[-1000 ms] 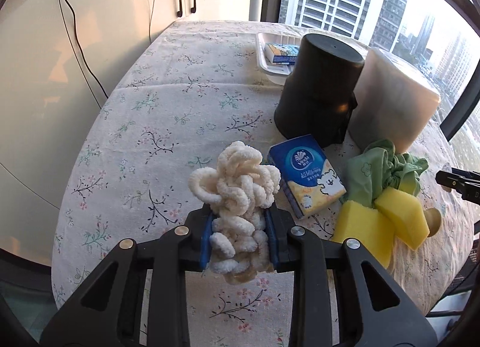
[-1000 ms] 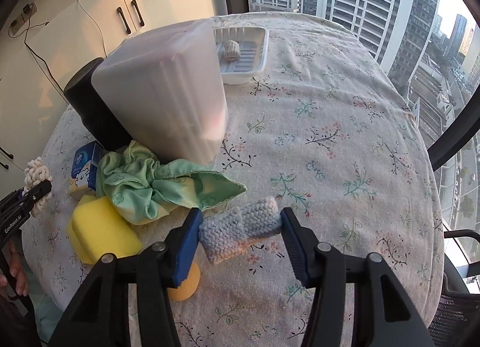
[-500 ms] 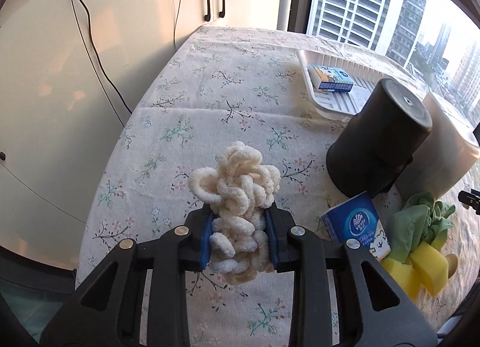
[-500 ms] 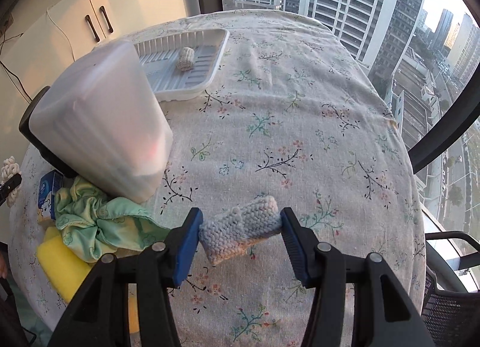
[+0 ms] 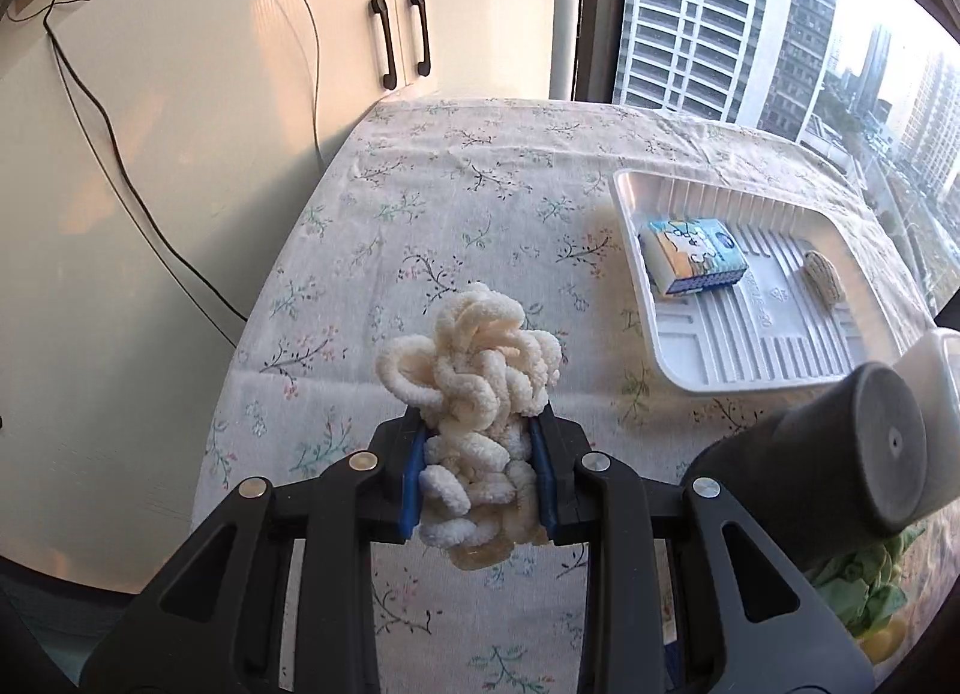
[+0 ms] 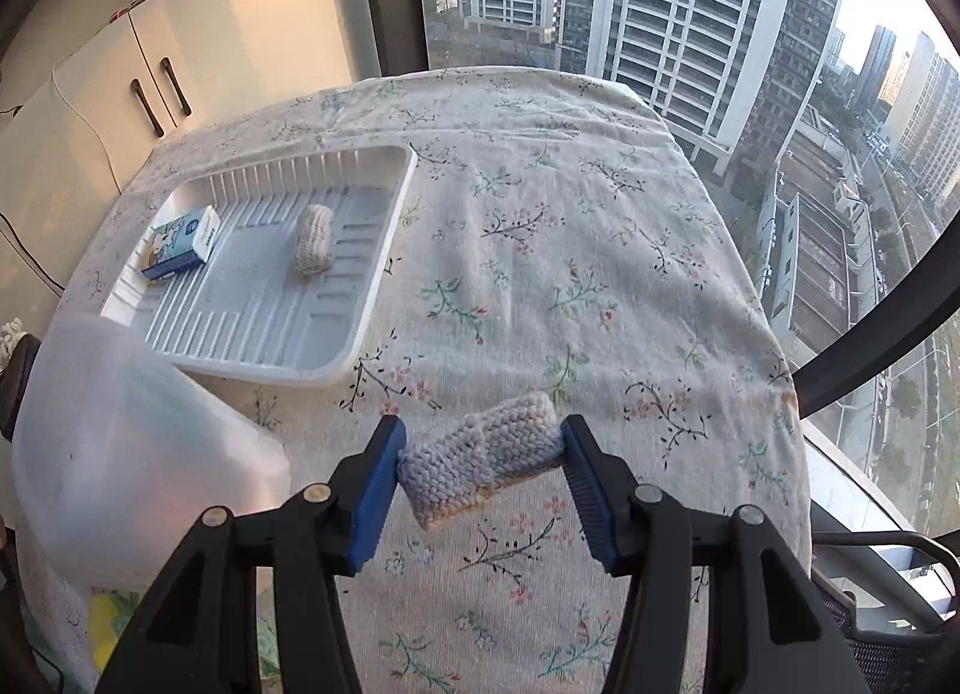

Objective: Organize soft objects
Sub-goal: 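Place the scrunchie and knitted sleeve into the white tray, opening both grippers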

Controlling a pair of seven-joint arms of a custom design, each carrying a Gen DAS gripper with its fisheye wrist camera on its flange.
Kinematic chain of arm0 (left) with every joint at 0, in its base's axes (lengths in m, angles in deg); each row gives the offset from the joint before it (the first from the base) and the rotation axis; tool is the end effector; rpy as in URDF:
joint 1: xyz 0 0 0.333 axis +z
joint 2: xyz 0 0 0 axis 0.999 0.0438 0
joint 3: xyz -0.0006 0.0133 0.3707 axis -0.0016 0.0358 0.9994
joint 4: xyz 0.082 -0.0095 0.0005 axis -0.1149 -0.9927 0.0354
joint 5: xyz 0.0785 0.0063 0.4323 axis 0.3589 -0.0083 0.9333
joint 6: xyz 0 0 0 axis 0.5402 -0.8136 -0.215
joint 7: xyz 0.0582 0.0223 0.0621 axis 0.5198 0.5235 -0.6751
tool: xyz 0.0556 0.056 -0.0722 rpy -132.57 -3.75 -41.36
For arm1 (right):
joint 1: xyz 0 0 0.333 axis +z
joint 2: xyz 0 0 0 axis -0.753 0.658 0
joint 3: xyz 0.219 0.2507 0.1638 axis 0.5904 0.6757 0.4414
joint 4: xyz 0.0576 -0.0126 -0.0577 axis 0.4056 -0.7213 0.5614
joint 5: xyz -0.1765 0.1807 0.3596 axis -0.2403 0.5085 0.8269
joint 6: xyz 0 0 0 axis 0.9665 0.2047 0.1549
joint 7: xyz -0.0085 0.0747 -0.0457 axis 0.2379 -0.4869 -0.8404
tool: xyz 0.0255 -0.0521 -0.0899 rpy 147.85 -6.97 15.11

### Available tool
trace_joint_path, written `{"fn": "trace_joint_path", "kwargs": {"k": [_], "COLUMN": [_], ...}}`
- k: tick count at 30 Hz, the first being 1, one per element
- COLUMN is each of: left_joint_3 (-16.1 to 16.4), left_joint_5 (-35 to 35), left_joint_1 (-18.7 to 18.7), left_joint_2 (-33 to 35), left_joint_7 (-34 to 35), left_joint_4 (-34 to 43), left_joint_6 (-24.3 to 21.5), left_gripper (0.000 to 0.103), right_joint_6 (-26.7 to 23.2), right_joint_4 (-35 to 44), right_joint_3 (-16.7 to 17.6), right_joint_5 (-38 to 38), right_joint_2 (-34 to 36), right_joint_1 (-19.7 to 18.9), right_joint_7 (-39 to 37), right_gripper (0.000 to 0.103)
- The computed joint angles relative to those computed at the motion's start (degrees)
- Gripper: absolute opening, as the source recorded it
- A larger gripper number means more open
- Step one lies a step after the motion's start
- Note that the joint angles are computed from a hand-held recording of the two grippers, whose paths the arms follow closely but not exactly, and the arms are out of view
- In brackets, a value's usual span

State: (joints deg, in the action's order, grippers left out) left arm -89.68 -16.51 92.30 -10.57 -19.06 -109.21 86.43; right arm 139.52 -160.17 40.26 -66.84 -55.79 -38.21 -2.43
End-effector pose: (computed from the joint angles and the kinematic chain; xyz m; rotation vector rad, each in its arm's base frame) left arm 0.5481 -0.0527 0.5363 -2.0703 1.5075 -0.4761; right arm 0.6763 0.1447 0.5459 -2.1612 1.6333 -0.3973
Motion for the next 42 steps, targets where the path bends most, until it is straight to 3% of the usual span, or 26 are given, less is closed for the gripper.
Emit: {"fn": "trace_joint_path", "kwargs": {"k": [9, 15, 19, 25, 29, 33, 34, 39, 40, 42], "left_joint_3": [2.4, 1.9, 0.7, -0.1, -0.5, -0.4, -0.4, -0.3, -0.3, 0.0], "left_joint_5": [-10.1, -15.1, -25.9, -32.4, -37.6, -37.7, -37.7, -36.6, -36.8, -36.0], "left_joint_1": [-2.9, -4.8, -5.2, -5.8, -5.2, -5.7, -5.8, -6.1, -6.1, -6.3], "left_joint_2": [10.3, 15.2, 18.5, 22.1, 24.4, 25.5, 26.0, 26.9, 26.8, 26.1], "left_joint_7": [14.0, 23.7, 36.7, 44.4, 48.0, 48.3, 48.4, 48.6, 48.8, 48.1], "left_joint_4": [10.3, 16.0, 20.0, 24.1, 27.2, 28.7, 29.4, 30.9, 30.9, 30.3], "left_joint_6": [0.0, 0.1, -3.2, -8.1, -13.6, -15.7, -16.7, -18.8, -18.6, -17.0], "left_gripper": [0.026, 0.026, 0.027, 0.027, 0.031, 0.037, 0.044, 0.055, 0.055, 0.055], "right_joint_6": [-5.4, -8.1, -12.2, -19.4, -23.0, -25.0, -25.1, -28.5, -27.4, -27.4], "right_joint_4": [17.8, 29.0, 37.0, 47.2, 51.4, 53.3, 53.4, 56.4, 55.1, 54.5], "right_joint_3": [1.4, 2.4, 3.1, 3.5, 3.3, 3.5, 3.4, 2.1, 1.5, 0.7], "right_joint_5": [1.0, 1.1, 1.8, 3.9, 4.4, 5.3, 5.2, 1.9, 0.6, -1.6], "right_joint_2": [12.8, 20.5, 25.8, 32.4, 35.4, 36.7, 36.8, 38.7, 38.1, 37.6], "right_joint_1": [1.4, 3.2, 4.2, 4.8, 5.0, 5.0, 5.2, 7.1, 7.8, 8.8], "right_joint_7": [-1.2, -2.8, -4.2, -4.0, -3.7, -4.3, -4.3, -5.9, -6.5, -7.3], "right_gripper": [0.056, 0.056, 0.056, 0.056, 0.056, 0.056, 0.056, 0.058, 0.059, 0.071]}}
